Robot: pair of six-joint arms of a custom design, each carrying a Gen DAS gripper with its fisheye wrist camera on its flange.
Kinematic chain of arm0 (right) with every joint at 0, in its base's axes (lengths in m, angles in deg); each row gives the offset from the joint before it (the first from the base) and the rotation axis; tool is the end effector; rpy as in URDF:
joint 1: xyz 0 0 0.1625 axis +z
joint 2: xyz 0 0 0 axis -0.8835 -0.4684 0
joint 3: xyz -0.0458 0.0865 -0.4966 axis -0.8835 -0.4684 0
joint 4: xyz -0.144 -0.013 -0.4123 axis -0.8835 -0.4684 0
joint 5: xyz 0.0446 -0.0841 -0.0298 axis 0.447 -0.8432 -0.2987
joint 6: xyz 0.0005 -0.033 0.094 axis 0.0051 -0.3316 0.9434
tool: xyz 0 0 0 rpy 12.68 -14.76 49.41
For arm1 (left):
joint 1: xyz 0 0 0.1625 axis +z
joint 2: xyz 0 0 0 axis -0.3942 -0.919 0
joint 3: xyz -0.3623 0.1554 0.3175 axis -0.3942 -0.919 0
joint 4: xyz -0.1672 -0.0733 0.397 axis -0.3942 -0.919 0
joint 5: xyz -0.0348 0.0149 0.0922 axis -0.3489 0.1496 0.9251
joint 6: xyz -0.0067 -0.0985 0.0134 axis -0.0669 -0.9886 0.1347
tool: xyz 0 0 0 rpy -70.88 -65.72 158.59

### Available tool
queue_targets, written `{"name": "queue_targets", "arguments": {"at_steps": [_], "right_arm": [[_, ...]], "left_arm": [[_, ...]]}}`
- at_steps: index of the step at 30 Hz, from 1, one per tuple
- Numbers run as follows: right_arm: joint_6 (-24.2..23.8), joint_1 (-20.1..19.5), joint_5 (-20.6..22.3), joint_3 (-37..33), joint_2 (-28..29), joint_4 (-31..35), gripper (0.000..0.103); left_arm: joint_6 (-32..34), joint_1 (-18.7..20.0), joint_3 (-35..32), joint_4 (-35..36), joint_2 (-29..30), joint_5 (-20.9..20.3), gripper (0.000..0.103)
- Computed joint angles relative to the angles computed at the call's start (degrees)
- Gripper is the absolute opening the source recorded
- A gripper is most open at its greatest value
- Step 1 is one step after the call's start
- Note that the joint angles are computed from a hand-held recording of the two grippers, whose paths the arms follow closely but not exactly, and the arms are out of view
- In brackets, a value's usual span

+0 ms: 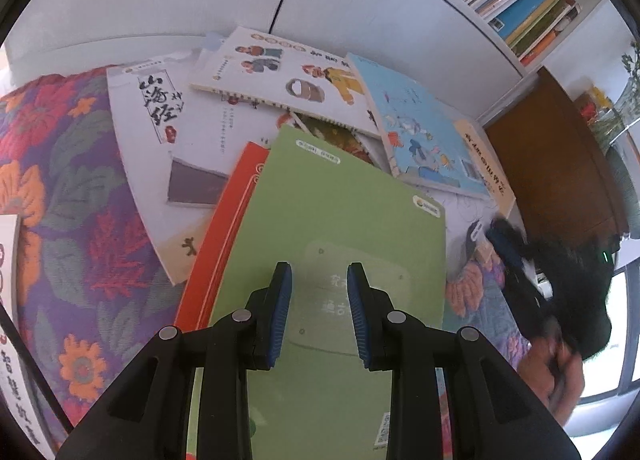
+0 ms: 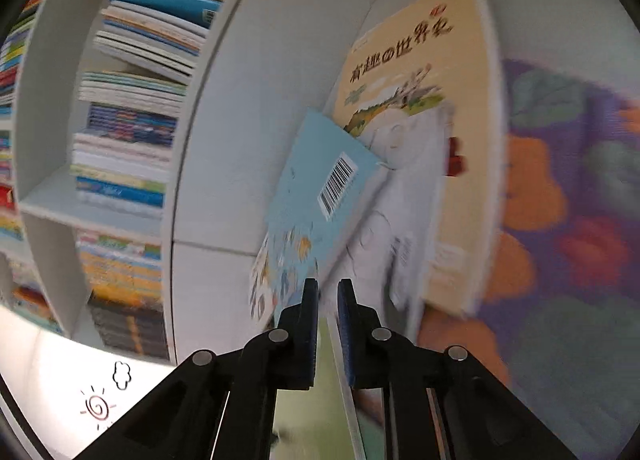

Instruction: Organize books

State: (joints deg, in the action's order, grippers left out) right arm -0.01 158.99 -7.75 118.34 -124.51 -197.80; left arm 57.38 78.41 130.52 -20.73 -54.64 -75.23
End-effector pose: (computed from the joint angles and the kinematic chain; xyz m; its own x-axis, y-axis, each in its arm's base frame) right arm 0.2055 -0.5738 0.1117 -0.9399 0.1890 -0.2845 0.3279 0.7327 -0.5964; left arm -0.1282 -0.5193 0.5861 -0.9205 -0.0964 -0.3786 0.1040 0.8737 -0.4753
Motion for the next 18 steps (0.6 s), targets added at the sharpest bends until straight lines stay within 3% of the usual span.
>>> {"name": "queue_targets", "arguments": {"at_steps": [2,4,7,9,11,14,18], "right_arm": [[-2.9,0.3,-0.5,2.9,-2.9,1.2,0.011],[-3.1,-0.7,2.1,4.9,-4.1,-0.5,0.012],[1.1,-1.9,4.5,5.1,-3.8,-1.9,0.026],[2.7,-2.1,5.9,3.8,-2.5,-1.9,0.041],[4.7,-1.4,5.3,1.1,-0.9,0.7,0.046],[7.7,-0.8,5.8,-3.1,2.3,2.7,0.046],[8.8,0.7,2.0,-7.8,5.7,3.3,0.046]], "left_arm": [[0.0,-0.4,0.0,-0.5,-0.5,-0.1,0.026],[-0.1,-1.3,0.2,-0.6,-1.1,0.7,0.026],[0.0,-2.4,0.5,-0.7,-1.7,0.9,0.026],[0.2,-2.6,0.6,-0.5,-1.7,1.1,0.026],[0.3,-2.3,0.4,-0.5,-1.6,0.7,0.026],[0.2,-1.7,0.2,-0.2,-1.4,0.3,0.026],[0.3,-0.8,0.1,-0.4,-1.4,-0.2,0.026]]}}
